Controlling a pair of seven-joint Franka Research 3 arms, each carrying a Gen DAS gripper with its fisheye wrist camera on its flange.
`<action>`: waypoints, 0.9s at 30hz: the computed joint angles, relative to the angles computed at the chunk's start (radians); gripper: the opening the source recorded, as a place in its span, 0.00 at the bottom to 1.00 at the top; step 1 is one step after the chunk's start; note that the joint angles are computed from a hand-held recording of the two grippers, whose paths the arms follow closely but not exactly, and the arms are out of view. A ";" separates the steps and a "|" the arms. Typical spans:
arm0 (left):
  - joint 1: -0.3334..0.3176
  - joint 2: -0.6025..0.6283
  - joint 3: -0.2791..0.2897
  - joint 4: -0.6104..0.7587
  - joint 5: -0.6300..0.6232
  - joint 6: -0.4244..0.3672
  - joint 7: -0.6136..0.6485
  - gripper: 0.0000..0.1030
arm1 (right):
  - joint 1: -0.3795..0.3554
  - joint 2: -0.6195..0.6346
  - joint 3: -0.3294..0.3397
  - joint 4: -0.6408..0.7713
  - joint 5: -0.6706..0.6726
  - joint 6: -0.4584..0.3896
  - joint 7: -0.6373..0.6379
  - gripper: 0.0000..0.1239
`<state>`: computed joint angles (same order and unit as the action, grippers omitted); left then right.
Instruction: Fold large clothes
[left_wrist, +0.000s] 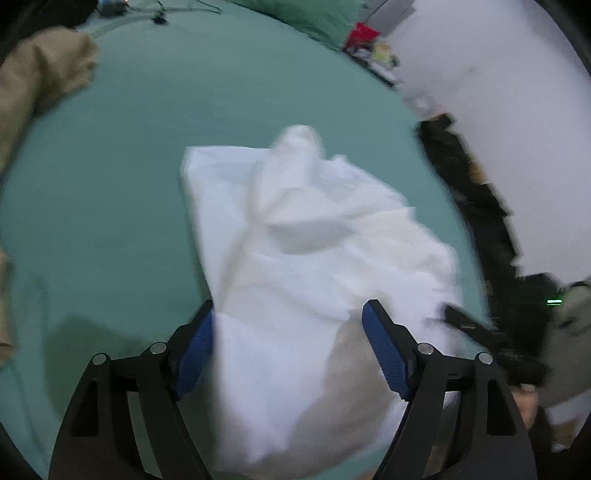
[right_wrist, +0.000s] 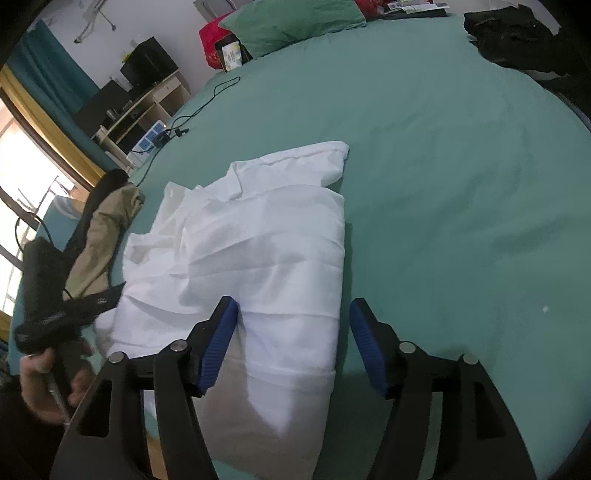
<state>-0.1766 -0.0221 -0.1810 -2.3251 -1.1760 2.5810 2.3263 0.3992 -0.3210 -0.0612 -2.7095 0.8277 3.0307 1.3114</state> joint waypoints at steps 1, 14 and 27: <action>0.006 0.003 0.008 0.005 -0.047 -0.047 0.035 0.78 | -0.005 0.012 0.006 0.006 -0.010 0.003 0.004 0.52; -0.009 0.008 -0.006 0.012 -0.111 -0.094 0.119 0.80 | 0.019 0.071 -0.004 0.036 -0.010 0.038 -0.039 0.53; -0.060 -0.009 -0.049 -0.018 0.194 0.071 0.015 0.85 | 0.003 0.051 0.004 0.026 0.001 0.027 -0.037 0.53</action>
<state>-0.2368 -0.0314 -0.2300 -2.3433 -0.9820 2.6516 2.3416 0.4023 -0.2698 -0.0575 -2.6838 0.8288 3.0574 1.2740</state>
